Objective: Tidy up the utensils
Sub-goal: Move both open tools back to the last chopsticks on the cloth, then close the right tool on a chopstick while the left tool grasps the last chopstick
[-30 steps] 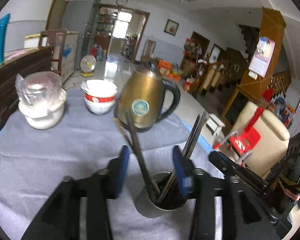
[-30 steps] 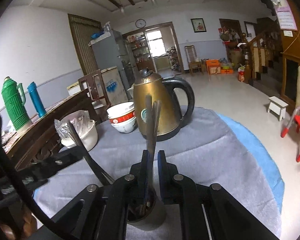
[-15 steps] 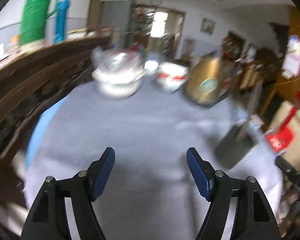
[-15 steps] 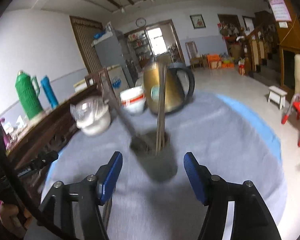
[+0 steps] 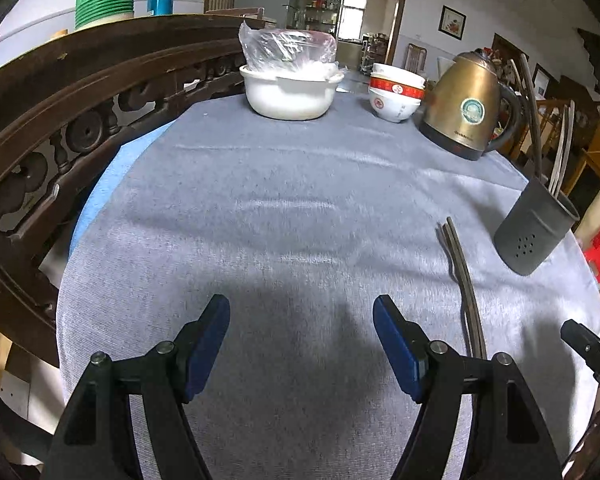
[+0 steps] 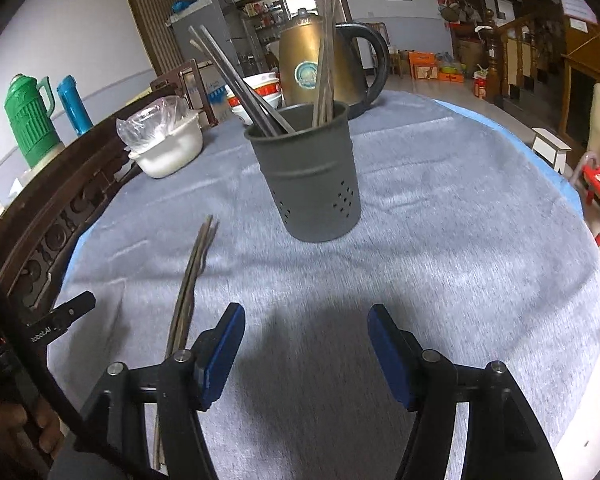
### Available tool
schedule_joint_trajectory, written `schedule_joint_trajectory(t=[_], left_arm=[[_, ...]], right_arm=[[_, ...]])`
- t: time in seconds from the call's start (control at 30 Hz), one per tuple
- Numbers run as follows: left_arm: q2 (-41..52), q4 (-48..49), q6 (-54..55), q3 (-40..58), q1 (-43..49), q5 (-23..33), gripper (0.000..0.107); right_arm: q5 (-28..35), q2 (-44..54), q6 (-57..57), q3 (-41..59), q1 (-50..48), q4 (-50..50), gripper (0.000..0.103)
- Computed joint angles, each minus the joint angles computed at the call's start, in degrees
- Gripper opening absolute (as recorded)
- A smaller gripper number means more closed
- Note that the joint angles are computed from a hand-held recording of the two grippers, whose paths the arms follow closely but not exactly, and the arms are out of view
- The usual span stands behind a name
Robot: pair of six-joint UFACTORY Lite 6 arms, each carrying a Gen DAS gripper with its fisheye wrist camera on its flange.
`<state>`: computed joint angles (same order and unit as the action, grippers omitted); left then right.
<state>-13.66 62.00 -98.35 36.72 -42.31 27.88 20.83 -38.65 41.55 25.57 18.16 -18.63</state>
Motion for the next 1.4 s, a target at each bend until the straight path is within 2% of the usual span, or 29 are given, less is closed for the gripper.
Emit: schedule_joint_trajectory(t=[0.3,0.43,0.57,0.73,0.83,0.87,0.9,0.97,1.1,1.27,1.4], left_arm=[[-0.87,1.65,-1.99,-1.44,0.03,-1.38,0.075],[0.52,1.60,-2.14,-1.07,0.56,-2.30,0.075],[1.78,1.80,-2.50,-0.39,0.77,-2.73,0.075],[2.96,2.74,-3.71,-0.42,1.39,-4.35,0.075],[3.10,3.84,-4.97,-1.04,1.77,-5.51,0.075],[2.99,3.94,-5.08,-1.21,2.00,-5.93,0.075],[2.68,4.52,-5.69,-1.59,2.29,-6.43,0.075],[2.32,4.80,-5.90,-2.01,2.90,-7.15,0.075],[1.27,5.33,-6.21,-3.14,4.49,-9.11,0.075],[1.46,7.22,-8.12,-3.92,6.39,-11.72,0.075],[1.68,11.31,-12.23,-4.36,6.36,-11.96,0.075]], right_arm=[[2.62,-1.45,6.85,-0.70,3.30,-5.14,0.067],[3.47,-1.92,5.12,-0.91,3.11,-3.04,0.067],[3.03,-1.23,-1.79,-0.53,1.33,3.94,0.067],[2.81,4.24,-13.66,4.24,2.37,14.75,0.067],[2.74,10.95,-25.94,9.03,2.66,26.78,0.065],[2.93,14.05,-28.79,11.16,3.03,29.86,0.059],[3.02,16.23,-30.53,12.66,3.33,31.73,0.047],[3.11,21.30,-33.64,16.11,4.08,35.23,0.037],[3.08,29.72,-36.32,21.80,4.63,39.34,0.035],[4.46,36.81,-29.34,26.81,6.08,33.64,0.024],[5.09,38.03,-27.26,28.13,6.65,31.83,0.017]])
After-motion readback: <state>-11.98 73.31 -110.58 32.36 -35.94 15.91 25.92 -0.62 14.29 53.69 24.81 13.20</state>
